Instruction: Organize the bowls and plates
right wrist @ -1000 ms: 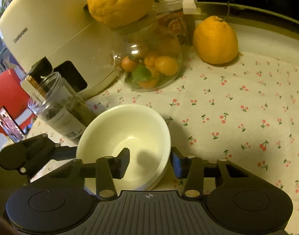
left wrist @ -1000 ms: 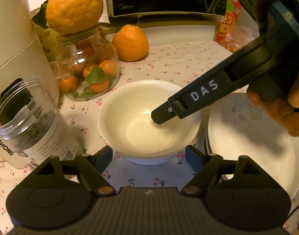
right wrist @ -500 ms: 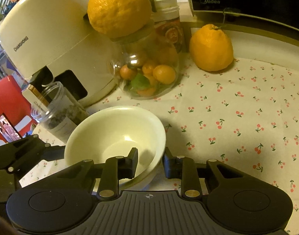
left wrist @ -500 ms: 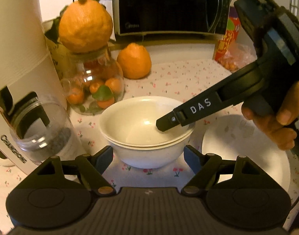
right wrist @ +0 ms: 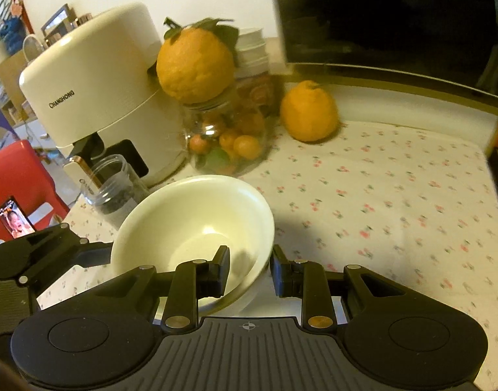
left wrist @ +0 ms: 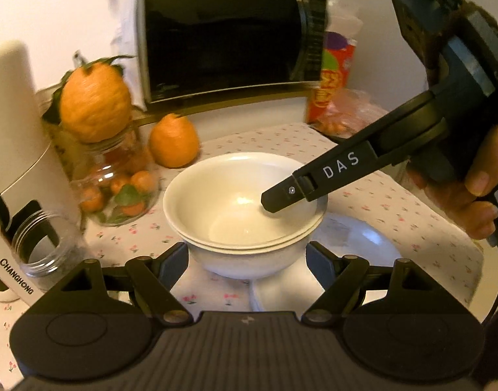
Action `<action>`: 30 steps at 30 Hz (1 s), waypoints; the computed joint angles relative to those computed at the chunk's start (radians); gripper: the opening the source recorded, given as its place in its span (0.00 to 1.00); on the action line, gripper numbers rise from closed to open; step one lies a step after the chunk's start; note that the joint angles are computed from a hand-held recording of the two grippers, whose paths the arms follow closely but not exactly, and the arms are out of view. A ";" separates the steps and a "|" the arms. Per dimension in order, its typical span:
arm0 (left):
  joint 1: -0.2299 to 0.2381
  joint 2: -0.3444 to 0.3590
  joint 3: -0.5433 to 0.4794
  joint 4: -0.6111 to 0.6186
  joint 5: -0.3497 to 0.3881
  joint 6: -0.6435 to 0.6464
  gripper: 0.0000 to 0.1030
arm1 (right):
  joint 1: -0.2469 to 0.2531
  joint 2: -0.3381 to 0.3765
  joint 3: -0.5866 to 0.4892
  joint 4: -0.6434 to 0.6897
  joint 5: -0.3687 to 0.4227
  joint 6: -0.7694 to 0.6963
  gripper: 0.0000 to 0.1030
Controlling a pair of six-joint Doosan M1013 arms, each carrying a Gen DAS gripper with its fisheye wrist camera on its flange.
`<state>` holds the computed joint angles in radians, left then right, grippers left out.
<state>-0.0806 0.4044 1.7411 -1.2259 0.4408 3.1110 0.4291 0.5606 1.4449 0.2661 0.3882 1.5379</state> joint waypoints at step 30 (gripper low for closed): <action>-0.057 0.003 0.058 -0.025 0.023 0.063 0.74 | -0.009 -0.093 0.239 -0.277 -0.199 0.320 0.25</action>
<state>-0.1373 0.4078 1.7992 -1.2504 0.4640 3.1742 0.4202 0.4676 1.6844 -0.0109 0.1892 1.8583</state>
